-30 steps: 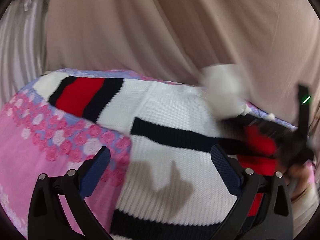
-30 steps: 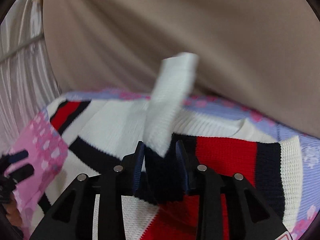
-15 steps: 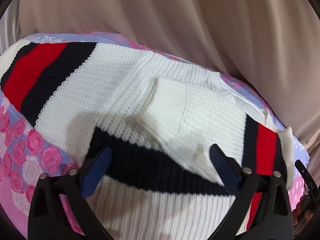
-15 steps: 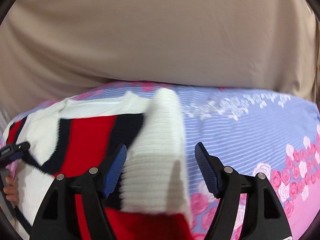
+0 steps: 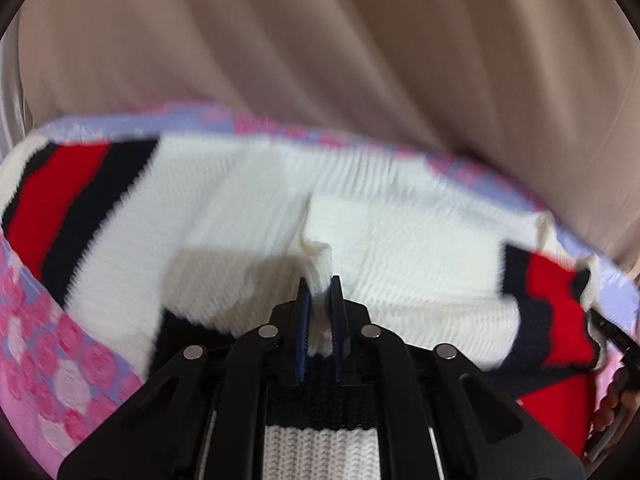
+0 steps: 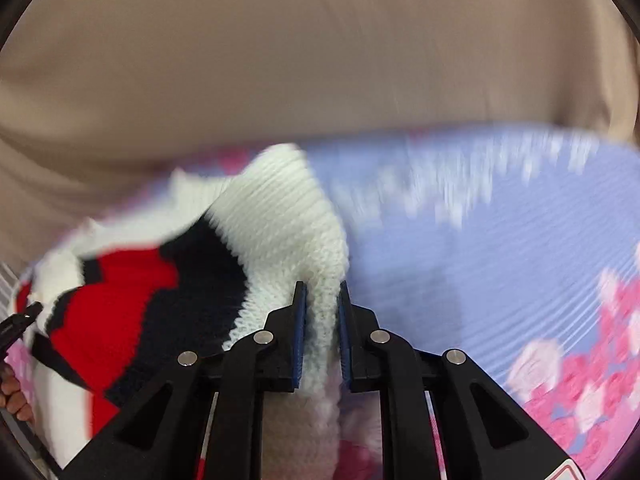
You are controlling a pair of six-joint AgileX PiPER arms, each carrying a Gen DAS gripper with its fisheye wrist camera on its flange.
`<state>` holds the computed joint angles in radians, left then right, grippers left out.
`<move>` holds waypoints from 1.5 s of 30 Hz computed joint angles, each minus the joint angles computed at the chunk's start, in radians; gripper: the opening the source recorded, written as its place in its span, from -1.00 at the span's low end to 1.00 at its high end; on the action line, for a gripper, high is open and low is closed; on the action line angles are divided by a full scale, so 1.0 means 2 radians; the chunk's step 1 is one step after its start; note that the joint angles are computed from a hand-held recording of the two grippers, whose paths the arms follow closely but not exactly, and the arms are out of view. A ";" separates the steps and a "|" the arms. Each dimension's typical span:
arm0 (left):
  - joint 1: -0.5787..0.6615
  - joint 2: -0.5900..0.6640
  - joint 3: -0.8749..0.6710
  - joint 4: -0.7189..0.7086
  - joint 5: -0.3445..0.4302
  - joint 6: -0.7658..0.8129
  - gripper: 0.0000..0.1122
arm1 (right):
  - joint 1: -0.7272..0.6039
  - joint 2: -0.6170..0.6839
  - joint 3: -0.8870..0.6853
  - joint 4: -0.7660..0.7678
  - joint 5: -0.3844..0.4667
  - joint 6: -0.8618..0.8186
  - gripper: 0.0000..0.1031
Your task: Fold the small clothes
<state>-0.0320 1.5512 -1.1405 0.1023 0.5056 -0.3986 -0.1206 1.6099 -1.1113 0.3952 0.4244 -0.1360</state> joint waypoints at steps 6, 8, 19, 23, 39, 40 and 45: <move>-0.040 -0.008 0.029 0.158 -0.022 -0.144 -0.82 | 0.025 -0.110 0.057 0.028 -0.017 -0.024 -0.74; -0.036 -0.010 0.036 0.160 -0.029 -0.146 -0.81 | 0.060 -0.092 0.050 -0.033 0.009 0.016 -0.77; -0.007 -0.024 0.070 0.102 -0.068 -0.098 -0.62 | 0.094 -0.073 0.101 -0.339 -0.029 0.292 -1.00; 0.028 -0.067 0.102 0.060 -0.073 -0.055 -0.48 | 0.130 -0.128 0.129 -0.405 0.003 0.392 -0.93; 0.532 0.204 -0.250 -0.396 0.168 0.303 0.53 | 0.282 -0.201 0.227 -0.441 0.006 0.487 -0.10; 0.543 0.214 -0.263 -0.417 0.174 0.307 0.53 | 0.282 -0.200 0.224 -0.439 0.008 0.484 -0.08; 0.531 0.255 -0.337 -0.435 0.229 0.325 -0.84 | 0.302 -0.191 0.218 -0.479 0.023 0.525 -0.02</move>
<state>1.0301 2.0609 -1.8148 -0.7667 0.9627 0.2522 0.4826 1.2270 -0.6751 -0.5631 0.4714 0.9131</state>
